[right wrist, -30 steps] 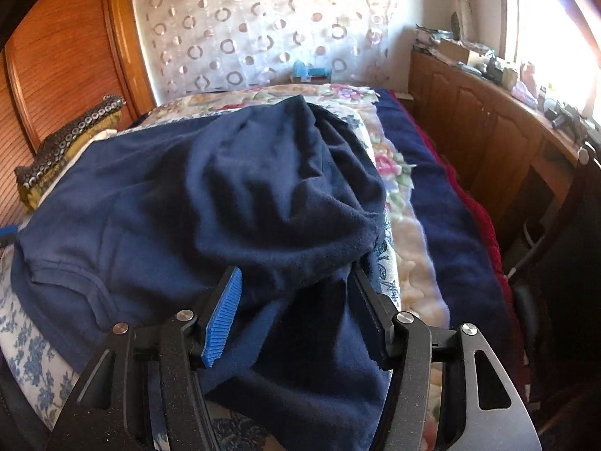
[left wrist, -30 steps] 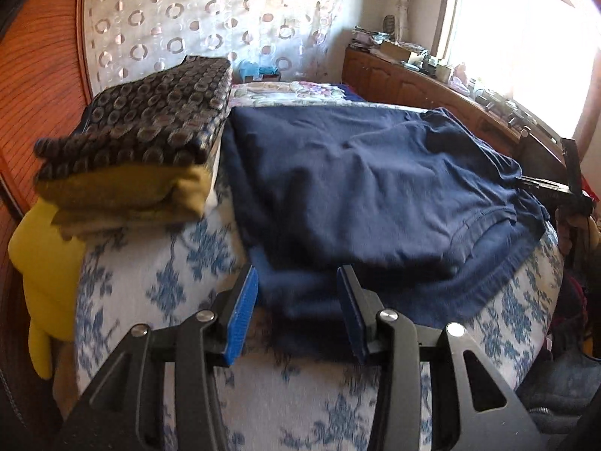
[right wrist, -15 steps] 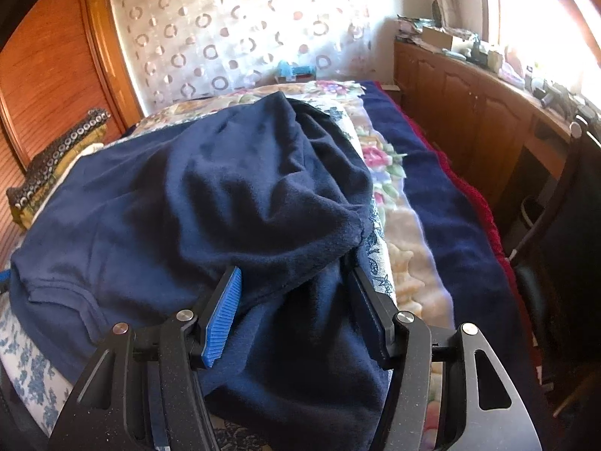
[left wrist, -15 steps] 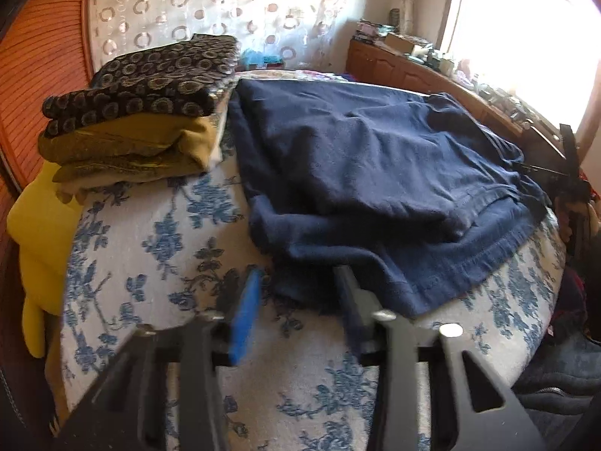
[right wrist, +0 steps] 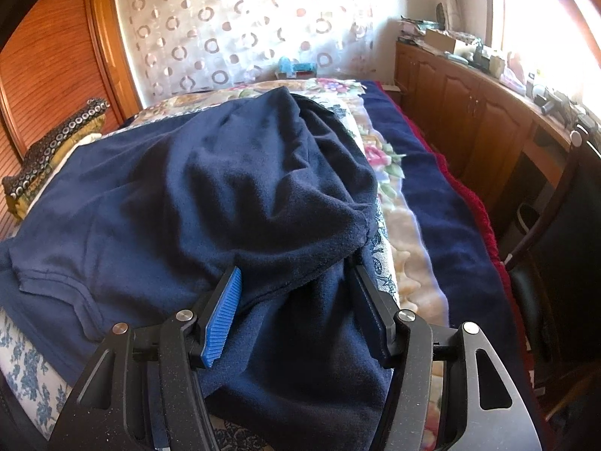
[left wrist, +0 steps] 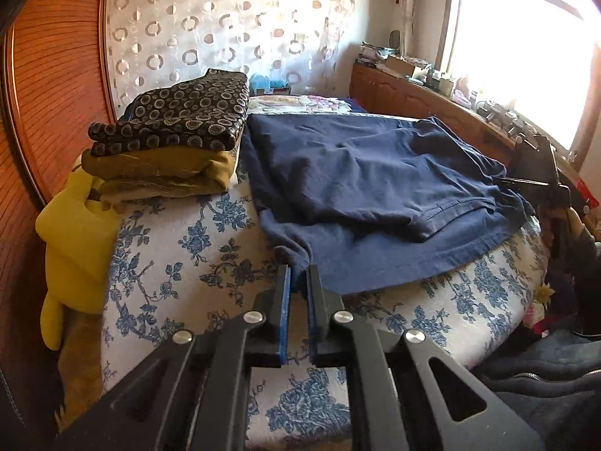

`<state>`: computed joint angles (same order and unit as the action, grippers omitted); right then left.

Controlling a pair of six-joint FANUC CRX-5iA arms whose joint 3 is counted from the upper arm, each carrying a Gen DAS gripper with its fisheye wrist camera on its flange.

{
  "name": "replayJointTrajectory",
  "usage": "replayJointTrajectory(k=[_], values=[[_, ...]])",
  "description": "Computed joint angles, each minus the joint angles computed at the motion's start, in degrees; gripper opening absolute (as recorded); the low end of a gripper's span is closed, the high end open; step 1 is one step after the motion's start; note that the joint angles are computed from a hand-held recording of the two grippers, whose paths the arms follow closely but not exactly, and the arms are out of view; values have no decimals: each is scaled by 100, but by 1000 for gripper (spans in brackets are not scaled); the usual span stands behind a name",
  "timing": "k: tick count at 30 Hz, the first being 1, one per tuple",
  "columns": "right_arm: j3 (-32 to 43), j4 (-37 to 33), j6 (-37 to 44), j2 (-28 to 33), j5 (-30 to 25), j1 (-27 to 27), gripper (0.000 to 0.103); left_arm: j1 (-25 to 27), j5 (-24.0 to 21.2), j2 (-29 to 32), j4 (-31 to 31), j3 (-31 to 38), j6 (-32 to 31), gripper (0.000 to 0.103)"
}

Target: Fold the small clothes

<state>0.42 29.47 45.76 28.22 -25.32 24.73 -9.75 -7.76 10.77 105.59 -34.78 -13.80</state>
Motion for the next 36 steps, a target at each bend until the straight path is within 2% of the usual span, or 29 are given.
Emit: replayJointTrajectory(k=[2, 5, 10, 14, 17, 22, 25, 28, 32, 36], values=[[-14, 19, -12, -3, 4, 1, 60, 57, -20, 0, -287, 21, 291, 13], [-15, 16, -13, -4, 6, 2, 60, -54, 8, 3, 70, 72, 85, 22], [-21, 21, -14, -7, 8, 1, 60, 16, -98, 256, -340, 329, 449, 36], [-16, 26, -18, -3, 2, 2, 60, 337, -496, 624, -1677, 725, 1574, 38], [-17, 17, -12, -5, 8, 1, 60, 508, -619, 930, -2728, 1121, 2476, 38], [-19, 23, -25, -5, 14, 4, 60, 617, -730, 1282, -3554, 1590, 3339, 38], [-18, -5, -3, -8, 22, 3, 60, 745, -842, 1441, -4273, 1844, 4037, 38], [-13, -53, 34, -15, 30, 5, 60, 828, -934, 1553, -4641, 1998, 4479, 38], [-21, -100, 57, -33, 67, -6, 60, 835, -945, 1592, -4541, 1992, 4454, 38], [-220, 233, -449, -116, 283, -77, 60, 886, -969, 1632, -4786, 2037, 4643, 38]])
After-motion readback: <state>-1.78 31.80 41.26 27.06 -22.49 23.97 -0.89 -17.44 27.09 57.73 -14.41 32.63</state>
